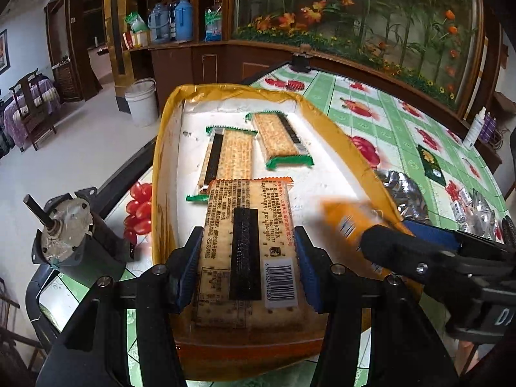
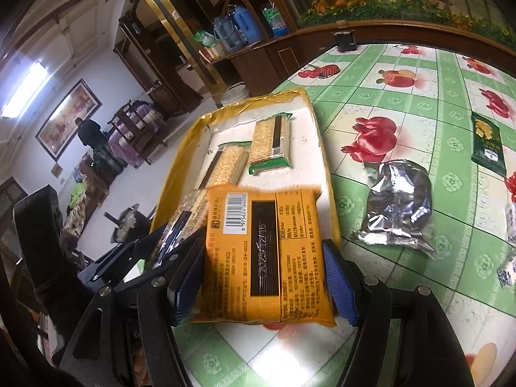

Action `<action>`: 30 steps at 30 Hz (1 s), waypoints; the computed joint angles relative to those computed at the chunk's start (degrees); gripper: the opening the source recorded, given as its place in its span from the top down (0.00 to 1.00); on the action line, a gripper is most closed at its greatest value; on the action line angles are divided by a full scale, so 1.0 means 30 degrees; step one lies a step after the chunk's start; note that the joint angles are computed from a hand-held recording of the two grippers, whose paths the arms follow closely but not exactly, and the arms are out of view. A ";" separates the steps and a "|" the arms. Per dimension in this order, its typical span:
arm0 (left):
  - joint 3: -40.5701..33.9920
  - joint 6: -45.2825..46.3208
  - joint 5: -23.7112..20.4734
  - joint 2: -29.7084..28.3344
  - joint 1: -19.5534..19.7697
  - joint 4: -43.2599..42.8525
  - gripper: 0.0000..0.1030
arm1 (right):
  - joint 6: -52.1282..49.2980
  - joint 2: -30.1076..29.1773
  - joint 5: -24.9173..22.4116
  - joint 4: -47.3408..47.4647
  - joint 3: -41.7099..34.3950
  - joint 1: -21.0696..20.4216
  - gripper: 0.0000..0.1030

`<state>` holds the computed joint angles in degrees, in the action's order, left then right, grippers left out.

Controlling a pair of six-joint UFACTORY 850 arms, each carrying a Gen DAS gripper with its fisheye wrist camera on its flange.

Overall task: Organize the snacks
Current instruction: 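Open the left gripper over the tray while the right gripper releases the orange pack beside it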

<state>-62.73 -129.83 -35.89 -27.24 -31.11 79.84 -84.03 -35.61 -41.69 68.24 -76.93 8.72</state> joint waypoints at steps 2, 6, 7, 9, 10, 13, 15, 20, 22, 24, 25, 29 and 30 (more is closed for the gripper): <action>0.0029 -0.0076 -0.0081 0.0025 -0.0011 -0.0005 0.49 | 0.0289 -0.0214 0.0196 -0.0236 -0.0163 0.0115 0.32; -0.0044 0.0127 0.0024 -0.0015 0.0047 -0.0131 0.49 | 0.0187 -0.0384 0.0571 -0.0256 -0.0274 0.0283 0.36; -0.0058 0.0186 0.0002 -0.0024 0.0048 -0.0171 0.49 | 0.0039 -0.0389 0.0550 -0.0165 -0.0258 0.0261 0.36; -0.0125 0.0484 0.0012 -0.0066 0.0057 -0.0435 0.47 | 0.0114 -0.0421 0.0376 -0.0207 -0.0293 0.0172 0.35; -0.0172 0.0707 0.0047 -0.0095 0.0039 -0.0522 0.45 | 0.0162 -0.0426 0.0250 -0.0212 -0.0333 0.0113 0.35; -0.0292 0.1117 0.0030 -0.0186 -0.0030 -0.0830 0.44 | 0.0184 -0.0255 -0.0163 -0.0169 -0.0291 -0.0110 0.35; -0.0226 0.0891 0.0075 -0.0122 -0.0068 -0.0656 0.42 | 0.0081 -0.0130 -0.0353 0.0054 -0.0245 -0.0268 0.34; 0.0055 -0.0114 -0.0037 0.0202 -0.0285 -0.0083 0.40 | -0.1049 0.0573 -0.0779 0.1632 0.0258 -0.0946 0.34; 0.0136 -0.0284 -0.0189 0.0396 -0.0439 0.0124 0.40 | -0.2029 0.1068 -0.0516 0.2655 0.0730 -0.1138 0.34; 0.0200 -0.0315 -0.0480 0.0596 -0.0640 0.0249 0.40 | -0.3171 0.1599 -0.0422 0.3841 0.1217 -0.1405 0.34; 0.0274 -0.0398 -0.0614 0.0729 -0.0741 0.0388 0.40 | -0.3475 0.1786 -0.0417 0.4248 0.1383 -0.1549 0.34; 0.0293 -0.0459 -0.0808 0.0973 -0.1094 0.0764 0.40 | -0.2899 0.1742 -0.1132 0.4570 0.1273 -0.2446 0.33; 0.0286 -0.0423 -0.0752 0.1015 -0.1178 0.0861 0.40 | -0.2731 0.1597 -0.1360 0.4521 0.1127 -0.2680 0.34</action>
